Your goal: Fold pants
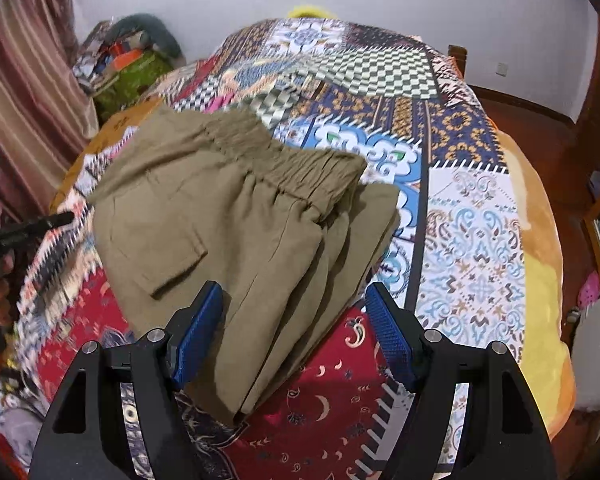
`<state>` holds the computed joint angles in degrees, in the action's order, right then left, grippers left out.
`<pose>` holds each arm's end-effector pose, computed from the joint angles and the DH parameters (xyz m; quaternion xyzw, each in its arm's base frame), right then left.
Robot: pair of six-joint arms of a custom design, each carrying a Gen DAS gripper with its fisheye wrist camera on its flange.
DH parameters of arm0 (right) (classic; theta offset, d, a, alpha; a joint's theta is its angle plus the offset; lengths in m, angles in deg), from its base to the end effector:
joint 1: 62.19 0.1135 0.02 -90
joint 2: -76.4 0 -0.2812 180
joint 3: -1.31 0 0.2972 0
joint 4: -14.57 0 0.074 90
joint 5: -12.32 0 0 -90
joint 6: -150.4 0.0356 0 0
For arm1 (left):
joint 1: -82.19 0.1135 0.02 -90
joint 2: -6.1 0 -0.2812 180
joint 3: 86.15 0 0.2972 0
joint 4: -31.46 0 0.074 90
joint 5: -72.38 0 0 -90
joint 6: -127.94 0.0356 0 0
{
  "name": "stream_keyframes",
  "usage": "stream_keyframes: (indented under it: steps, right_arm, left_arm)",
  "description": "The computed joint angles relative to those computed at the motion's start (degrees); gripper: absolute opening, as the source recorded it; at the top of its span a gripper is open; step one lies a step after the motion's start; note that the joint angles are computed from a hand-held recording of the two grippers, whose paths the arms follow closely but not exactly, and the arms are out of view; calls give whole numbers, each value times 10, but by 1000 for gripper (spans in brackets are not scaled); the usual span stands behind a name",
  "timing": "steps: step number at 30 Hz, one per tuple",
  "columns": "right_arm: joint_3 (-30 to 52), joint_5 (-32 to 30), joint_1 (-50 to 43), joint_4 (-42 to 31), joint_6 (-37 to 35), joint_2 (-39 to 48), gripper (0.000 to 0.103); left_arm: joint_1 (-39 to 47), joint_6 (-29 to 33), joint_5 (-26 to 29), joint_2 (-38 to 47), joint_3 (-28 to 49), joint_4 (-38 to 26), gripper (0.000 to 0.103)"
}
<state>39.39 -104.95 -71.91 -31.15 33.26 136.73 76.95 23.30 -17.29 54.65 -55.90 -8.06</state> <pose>0.1954 -0.0169 0.1474 -0.1890 0.9361 0.1608 0.2493 0.1736 -0.0161 0.1382 -0.0779 0.9577 -0.0506 0.2725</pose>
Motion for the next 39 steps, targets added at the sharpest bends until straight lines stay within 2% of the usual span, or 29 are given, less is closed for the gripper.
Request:
stream_keyframes:
  steps: [3, 5, 7, 12, 14, 18, 21, 26, 30, 38, 39]
  right_arm:
    - [-4, -7, -9, 6, 1, 4, 70]
    - [-7, -4, -10, 15, -1, 6, 69]
    - [-7, 7, -7, 35, -1, 19, 65]
    - [11, 28, -11, 79, 2, 79, 56]
    - [22, 41, -12, 103, 4, 109, 55]
    - [47, 53, -16, 137, 11, 168, 55]
    - [66, 48, -20, 141, 9, 196, 56]
    - [76, 36, -29, 124, 6, 180, 56]
    - [89, 2, -42, 124, 18, 180, 56]
    - [122, -10, -9, 163, 44, 231, 55]
    - [126, -9, -6, 164, 43, 239, 51]
  left_arm:
    - [6, 17, 10, 26, 19, 14, 10]
    - [8, 26, 12, 59, 33, 36, 22]
    - [12, 34, 14, 108, 52, 65, 27]
    - [29, 46, 49, 243, 104, 123, 27]
    - [29, 47, 60, 281, 115, 139, 27]
    - [14, 50, 38, 339, 111, 179, 27]
    - [17, 51, 37, 332, 94, 196, 28]
    - [10, 71, 12, 299, 111, 145, 28]
    - [3, 74, 32, 278, 145, 126, 28]
    - [-70, 38, 84, 365, 235, 153, 32]
    - [-86, 34, 84, 381, 243, 161, 32]
